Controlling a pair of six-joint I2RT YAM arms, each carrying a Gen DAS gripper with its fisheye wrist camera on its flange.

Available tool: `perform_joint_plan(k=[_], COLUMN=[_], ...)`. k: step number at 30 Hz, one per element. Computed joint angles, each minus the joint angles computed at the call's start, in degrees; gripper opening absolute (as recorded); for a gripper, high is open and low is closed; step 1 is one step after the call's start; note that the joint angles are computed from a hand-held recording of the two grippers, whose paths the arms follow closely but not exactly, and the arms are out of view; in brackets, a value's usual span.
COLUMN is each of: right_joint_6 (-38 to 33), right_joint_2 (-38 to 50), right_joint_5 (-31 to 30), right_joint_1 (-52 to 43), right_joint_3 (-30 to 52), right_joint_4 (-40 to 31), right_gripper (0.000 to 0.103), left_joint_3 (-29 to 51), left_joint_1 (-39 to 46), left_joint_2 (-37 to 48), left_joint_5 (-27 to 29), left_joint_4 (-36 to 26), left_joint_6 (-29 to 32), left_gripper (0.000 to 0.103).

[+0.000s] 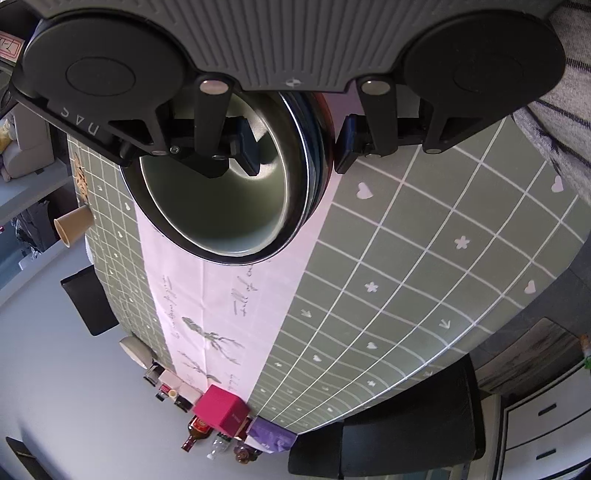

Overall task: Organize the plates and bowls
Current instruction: 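Lift the bowl stack with both grippers and carry it over the painted plate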

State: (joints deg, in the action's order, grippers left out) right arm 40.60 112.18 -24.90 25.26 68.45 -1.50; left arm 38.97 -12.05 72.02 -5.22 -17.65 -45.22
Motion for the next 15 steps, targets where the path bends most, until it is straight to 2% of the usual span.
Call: perform_joint_plan(k=[11,15], right_joint_6=[1.3,0.4], right_joint_2=[-4.5,-6.1], right_joint_5=[-1.2,-2.0], right_joint_1=[-3.7,-6.4], right_joint_3=[-2.7,-3.6], right_joint_4=[0.2,0.3], right_gripper=[0.063,0.063], left_joint_3=[9.0,13.0], left_joint_1=[-5.4,-6.8], left_joint_2=[4.2,7.8], left_joint_5=[-3.0,-1.8], left_joint_4=[-6.0,-5.9], left_joint_6=[-1.4,-0.1], left_gripper=[0.050,0.050])
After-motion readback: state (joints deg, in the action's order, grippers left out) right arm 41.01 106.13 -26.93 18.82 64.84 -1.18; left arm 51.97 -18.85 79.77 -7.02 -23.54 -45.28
